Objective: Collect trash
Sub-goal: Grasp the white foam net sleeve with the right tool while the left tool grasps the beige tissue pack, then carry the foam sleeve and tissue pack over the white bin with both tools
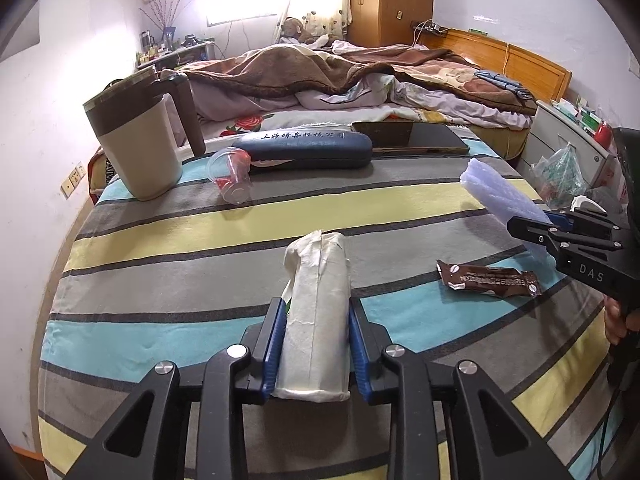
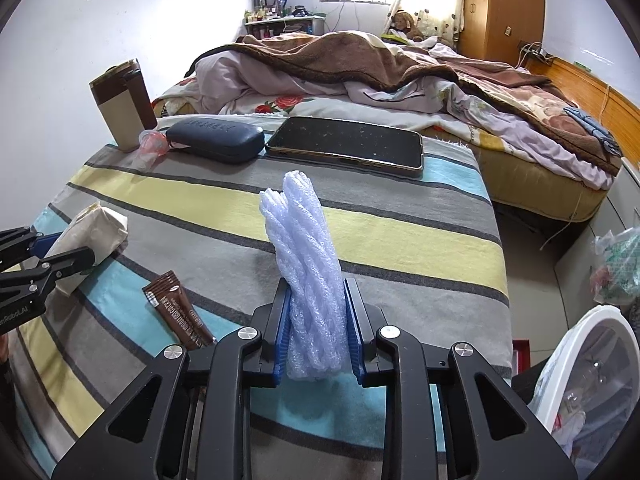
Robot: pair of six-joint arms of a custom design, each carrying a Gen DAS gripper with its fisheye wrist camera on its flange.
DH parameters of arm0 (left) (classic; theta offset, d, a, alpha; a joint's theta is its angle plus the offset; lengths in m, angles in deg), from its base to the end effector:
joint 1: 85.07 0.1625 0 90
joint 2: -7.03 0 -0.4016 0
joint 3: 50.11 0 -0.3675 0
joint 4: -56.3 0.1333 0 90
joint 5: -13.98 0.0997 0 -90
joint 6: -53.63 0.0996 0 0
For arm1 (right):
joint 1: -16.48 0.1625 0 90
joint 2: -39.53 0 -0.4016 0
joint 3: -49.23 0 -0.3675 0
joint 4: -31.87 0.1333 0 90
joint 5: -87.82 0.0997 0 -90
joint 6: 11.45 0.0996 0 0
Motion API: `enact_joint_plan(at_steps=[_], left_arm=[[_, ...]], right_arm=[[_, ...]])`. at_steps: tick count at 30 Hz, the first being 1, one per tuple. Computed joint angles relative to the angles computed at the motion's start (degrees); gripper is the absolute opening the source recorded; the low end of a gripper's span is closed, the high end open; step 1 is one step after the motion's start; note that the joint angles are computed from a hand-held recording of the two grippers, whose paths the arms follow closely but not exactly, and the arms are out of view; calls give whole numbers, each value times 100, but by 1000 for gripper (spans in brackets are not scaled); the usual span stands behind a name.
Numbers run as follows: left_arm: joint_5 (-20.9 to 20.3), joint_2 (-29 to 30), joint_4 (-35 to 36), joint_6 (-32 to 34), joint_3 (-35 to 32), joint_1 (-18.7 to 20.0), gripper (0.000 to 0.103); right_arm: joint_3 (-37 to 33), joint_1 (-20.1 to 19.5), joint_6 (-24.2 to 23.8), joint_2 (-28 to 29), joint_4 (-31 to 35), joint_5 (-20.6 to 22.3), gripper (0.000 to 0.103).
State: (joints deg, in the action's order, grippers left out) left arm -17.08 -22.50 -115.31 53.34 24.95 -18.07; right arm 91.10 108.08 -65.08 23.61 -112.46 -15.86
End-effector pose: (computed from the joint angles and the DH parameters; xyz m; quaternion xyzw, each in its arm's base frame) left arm -0.0792 -0.7461 0.1154 0.0136 0.8416 -0.3585 0.4037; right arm 0.1334 -0.8470 0.0741 0.4203 -0.8665 0.1681 0.2105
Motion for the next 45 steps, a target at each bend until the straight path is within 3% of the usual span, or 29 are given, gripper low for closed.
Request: enact_joint_plan(at_steps=[16,24,45], left_arm=[[105,-66,-499,-130,368,-339,30],[109,16,-923,142,434,-615,30],[-172,684,-989,577,-286,-1185,30]], right_arm=[[890,-75,183,-567,-452,304,27],[1396,-139,214,-957,-708,543,27],[2320,-439,469,-1800,-1417,1070,27]])
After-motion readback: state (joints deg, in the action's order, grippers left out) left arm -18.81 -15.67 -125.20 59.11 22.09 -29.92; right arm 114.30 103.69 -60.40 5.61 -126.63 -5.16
